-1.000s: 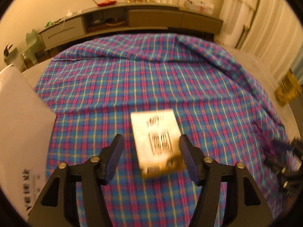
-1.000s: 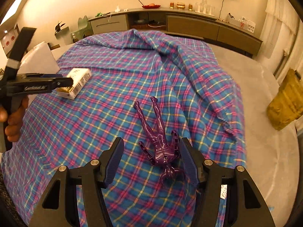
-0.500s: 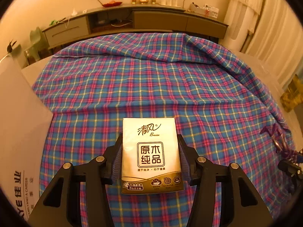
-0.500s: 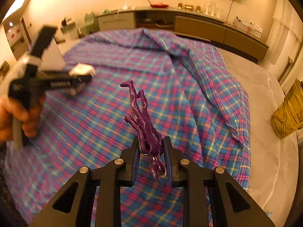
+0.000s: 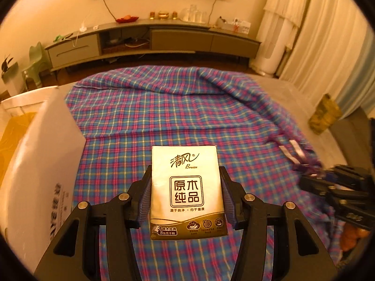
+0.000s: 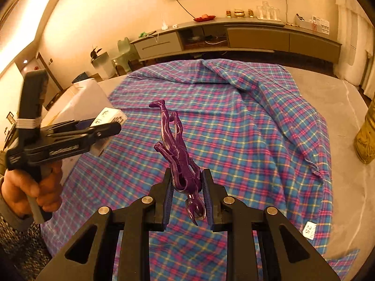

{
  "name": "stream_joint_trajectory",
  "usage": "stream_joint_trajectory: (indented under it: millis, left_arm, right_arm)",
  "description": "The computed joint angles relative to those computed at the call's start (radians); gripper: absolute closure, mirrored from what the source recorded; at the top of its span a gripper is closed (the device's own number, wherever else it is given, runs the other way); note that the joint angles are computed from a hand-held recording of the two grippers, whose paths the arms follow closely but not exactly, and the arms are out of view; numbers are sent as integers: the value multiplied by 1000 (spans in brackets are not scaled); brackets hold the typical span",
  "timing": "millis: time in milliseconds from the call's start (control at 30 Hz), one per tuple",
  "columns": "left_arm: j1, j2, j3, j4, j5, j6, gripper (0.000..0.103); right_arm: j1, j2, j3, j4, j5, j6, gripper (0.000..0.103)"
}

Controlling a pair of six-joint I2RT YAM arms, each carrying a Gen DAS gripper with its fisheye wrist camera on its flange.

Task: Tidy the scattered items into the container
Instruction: 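Carry the tissue pack and purple figure over the foam box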

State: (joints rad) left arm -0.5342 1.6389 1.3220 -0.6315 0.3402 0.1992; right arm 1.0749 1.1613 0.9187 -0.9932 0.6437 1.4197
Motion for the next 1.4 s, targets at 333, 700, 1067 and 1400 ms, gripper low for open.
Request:
stream_joint_trajectory:
  millis: [333, 700, 1067, 1400]
  left_arm:
    - [164, -191, -27, -126, 162, 106, 49]
    - [348, -239, -19, -194, 254, 239, 49]
    - [517, -192, 66, -272, 389, 334, 49]
    - [593, -66, 168, -310, 469, 358, 49]
  right_arm:
    - [81, 177, 207, 9, 63, -21, 78]
    - [87, 410, 482, 48, 100, -129, 78]
    - [77, 594, 722, 34, 121, -218, 78]
    - [37, 688, 816, 55, 104, -282, 78]
